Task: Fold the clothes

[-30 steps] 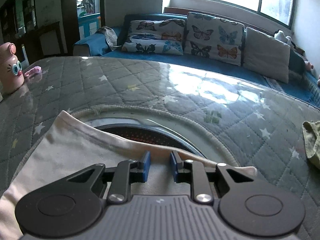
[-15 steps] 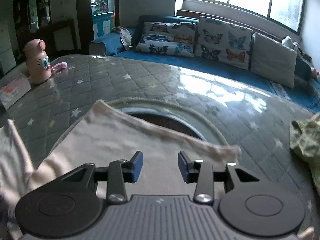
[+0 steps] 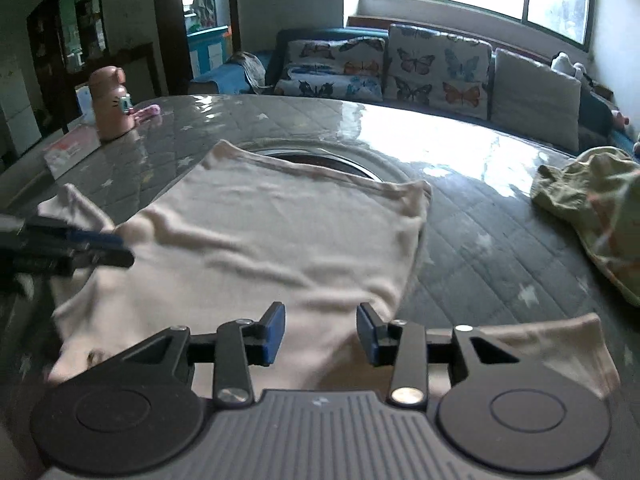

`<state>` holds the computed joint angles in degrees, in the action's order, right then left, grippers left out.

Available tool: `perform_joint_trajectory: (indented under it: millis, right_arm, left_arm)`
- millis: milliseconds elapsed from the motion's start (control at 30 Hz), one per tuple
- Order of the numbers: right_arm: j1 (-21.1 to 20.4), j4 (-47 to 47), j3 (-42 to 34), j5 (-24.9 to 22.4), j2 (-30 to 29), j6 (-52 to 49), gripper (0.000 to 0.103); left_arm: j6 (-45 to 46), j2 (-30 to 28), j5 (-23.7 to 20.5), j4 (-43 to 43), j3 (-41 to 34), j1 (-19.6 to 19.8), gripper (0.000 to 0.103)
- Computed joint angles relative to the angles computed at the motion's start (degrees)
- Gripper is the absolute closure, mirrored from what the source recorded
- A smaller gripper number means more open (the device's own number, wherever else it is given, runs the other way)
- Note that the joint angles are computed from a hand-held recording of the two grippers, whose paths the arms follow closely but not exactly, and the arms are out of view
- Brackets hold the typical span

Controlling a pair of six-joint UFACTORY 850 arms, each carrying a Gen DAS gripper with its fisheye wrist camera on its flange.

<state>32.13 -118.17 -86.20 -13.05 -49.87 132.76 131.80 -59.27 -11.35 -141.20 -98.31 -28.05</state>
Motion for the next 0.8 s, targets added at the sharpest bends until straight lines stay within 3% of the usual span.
perform_joint_trajectory:
  millis: [67,167,367,800]
  right_arm:
    - [0.42,-6.75,3.65,-0.61,1.82,7.12,0.063]
    - [1.20,-5.06,6.44,-2.01,2.66,5.89,0.063]
    - [0.47,-15.75,13.33,-5.85,6.14,22.71,0.061]
    - [-5.39,1.91,19.55,-18.13,7.78,21.85,0.061]
  left_arm:
    - [0.75,0.85,-1.17,-0.04,1.15,-0.55,0.059]
    - [0.84,1.67,-2.55,1.60,2.29,-1.64,0.055]
    - [-3.36,1.68,-3.48,8.16,1.74,-3.71,0.050]
    - [-23.92,-2.54,-1.85,31.49,-5.12,-6.75,0.048]
